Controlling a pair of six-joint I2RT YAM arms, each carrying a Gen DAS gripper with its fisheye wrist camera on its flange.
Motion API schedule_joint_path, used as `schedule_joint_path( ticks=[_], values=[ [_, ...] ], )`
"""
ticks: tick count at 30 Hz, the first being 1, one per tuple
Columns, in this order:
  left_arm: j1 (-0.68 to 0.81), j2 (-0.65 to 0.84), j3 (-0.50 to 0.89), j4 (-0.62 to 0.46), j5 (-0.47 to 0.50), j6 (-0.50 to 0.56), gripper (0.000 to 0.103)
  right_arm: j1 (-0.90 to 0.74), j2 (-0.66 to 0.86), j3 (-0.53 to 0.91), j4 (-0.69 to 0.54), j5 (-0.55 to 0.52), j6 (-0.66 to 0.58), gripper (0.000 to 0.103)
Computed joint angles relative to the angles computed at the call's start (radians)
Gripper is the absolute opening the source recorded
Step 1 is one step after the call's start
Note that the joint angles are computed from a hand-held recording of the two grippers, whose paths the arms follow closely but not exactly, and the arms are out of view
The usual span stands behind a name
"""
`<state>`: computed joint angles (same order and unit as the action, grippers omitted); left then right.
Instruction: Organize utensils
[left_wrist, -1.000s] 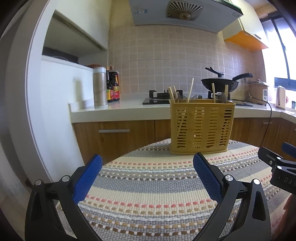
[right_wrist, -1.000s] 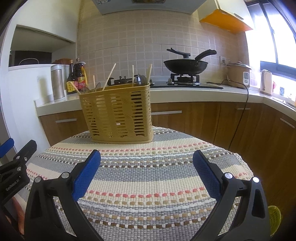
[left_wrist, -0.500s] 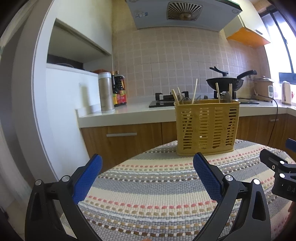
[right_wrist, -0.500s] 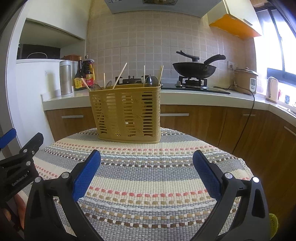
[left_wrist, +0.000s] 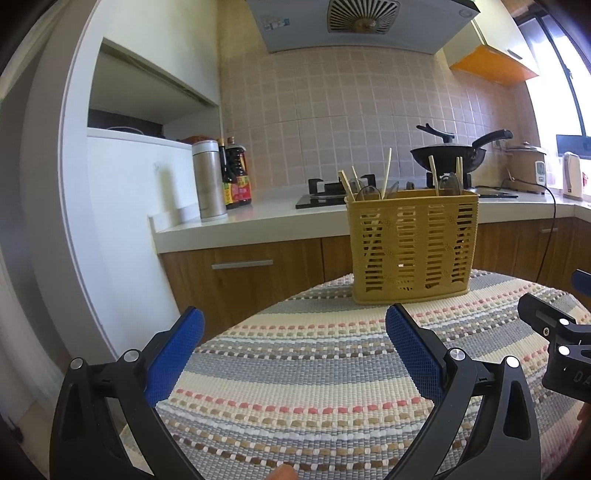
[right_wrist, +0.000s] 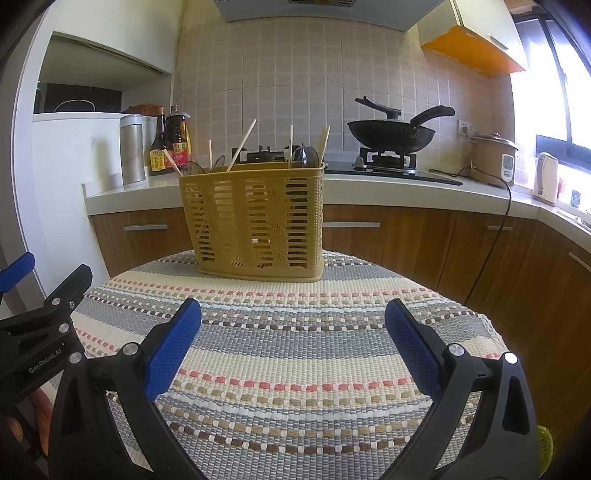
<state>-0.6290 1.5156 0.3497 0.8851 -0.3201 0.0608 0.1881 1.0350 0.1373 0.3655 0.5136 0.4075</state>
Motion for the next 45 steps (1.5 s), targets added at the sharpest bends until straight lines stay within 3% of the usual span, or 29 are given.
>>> schedule_joint_path(
  ticks=[45],
  values=[
    [-0.021, -0.008, -0.011, -0.003, -0.004, 0.009, 0.095, 0.000, 0.019, 0.011, -0.008, 0.016, 0.009, 0.095]
  ],
)
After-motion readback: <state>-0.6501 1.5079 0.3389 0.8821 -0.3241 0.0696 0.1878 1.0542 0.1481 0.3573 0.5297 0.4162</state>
